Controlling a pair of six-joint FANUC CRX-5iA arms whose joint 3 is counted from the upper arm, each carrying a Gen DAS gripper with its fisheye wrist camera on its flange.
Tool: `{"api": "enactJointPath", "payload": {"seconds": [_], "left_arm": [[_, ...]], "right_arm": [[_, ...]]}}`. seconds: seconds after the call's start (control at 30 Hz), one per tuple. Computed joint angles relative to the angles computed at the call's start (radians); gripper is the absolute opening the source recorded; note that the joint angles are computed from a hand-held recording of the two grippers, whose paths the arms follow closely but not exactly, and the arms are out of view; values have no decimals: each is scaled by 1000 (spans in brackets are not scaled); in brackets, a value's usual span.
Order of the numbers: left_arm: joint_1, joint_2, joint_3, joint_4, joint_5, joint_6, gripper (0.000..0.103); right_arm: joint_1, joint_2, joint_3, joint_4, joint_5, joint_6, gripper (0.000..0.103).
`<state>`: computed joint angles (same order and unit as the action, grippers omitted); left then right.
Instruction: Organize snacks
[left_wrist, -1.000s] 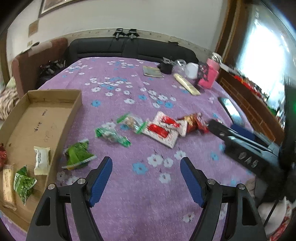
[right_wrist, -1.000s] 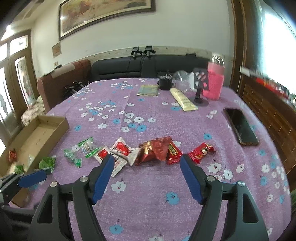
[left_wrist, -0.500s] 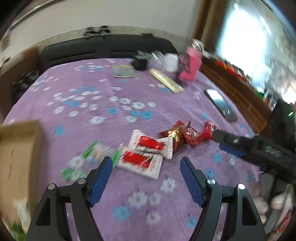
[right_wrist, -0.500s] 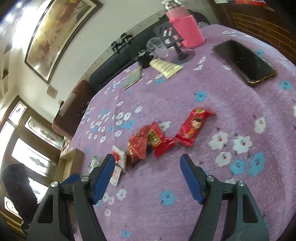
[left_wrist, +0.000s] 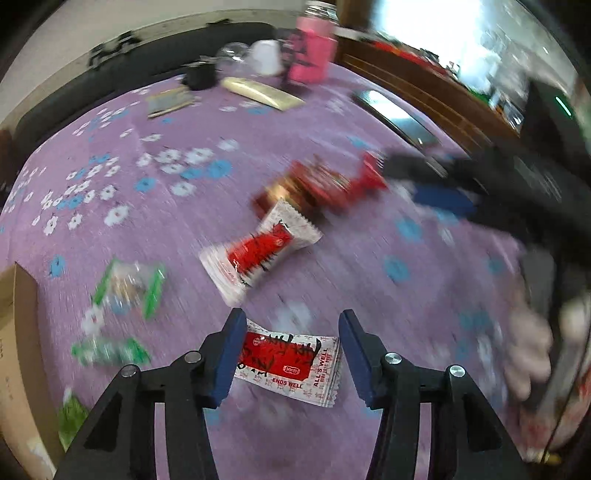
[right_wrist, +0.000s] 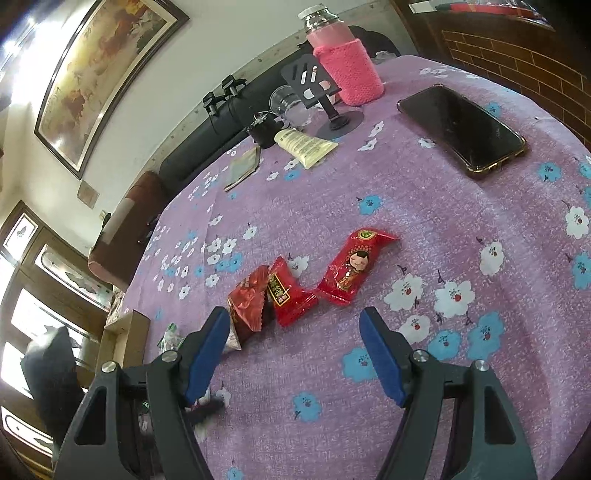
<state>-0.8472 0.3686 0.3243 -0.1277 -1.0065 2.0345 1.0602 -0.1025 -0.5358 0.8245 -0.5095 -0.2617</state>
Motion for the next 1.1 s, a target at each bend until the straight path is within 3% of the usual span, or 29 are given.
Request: {"api": "enactJointPath", "payload": {"seconds": [0.13,0.23,0.3,0.5,0.53,0.57,0.63,0.67,0.77,0.97,1.03,1.1], "left_arm": [[-29,-80,-74,-26,38,69,56],[-69,-115,-84,-120,21,205,71],[-91,-114,-79,-165,-4,279,72],[-79,-44,-37,-153,-19,390,71],[-86,-27,-15,-175,-37,396,63],[-104,-11,13,-226,-66,414,46],[-109,-9,23,-241,-88,416,31],[-99,-30,-8,-218,-60,416,31],[-106,-60,-40,-240,-81,438,31],[-115,-164,-172,-260,4,555,31],[-123,-189,-189,-284,16,585,31],[-135,-227,-214,-314,22,616,31]], "right_arm": [[0,2,4,-10,-5,4,73],[2,3,6,-17,0,16,73],[6,6,10,-24,-3,26,73],[21,18,24,-24,-21,47,72],[25,20,25,-13,-29,46,72],[29,22,25,3,-37,44,72],[33,24,26,16,-41,47,72],[32,24,25,15,-29,56,72],[31,29,30,-10,13,102,73],[36,39,44,-103,139,276,73],[51,48,79,-204,139,372,73],[70,57,108,-201,115,409,73]]}}
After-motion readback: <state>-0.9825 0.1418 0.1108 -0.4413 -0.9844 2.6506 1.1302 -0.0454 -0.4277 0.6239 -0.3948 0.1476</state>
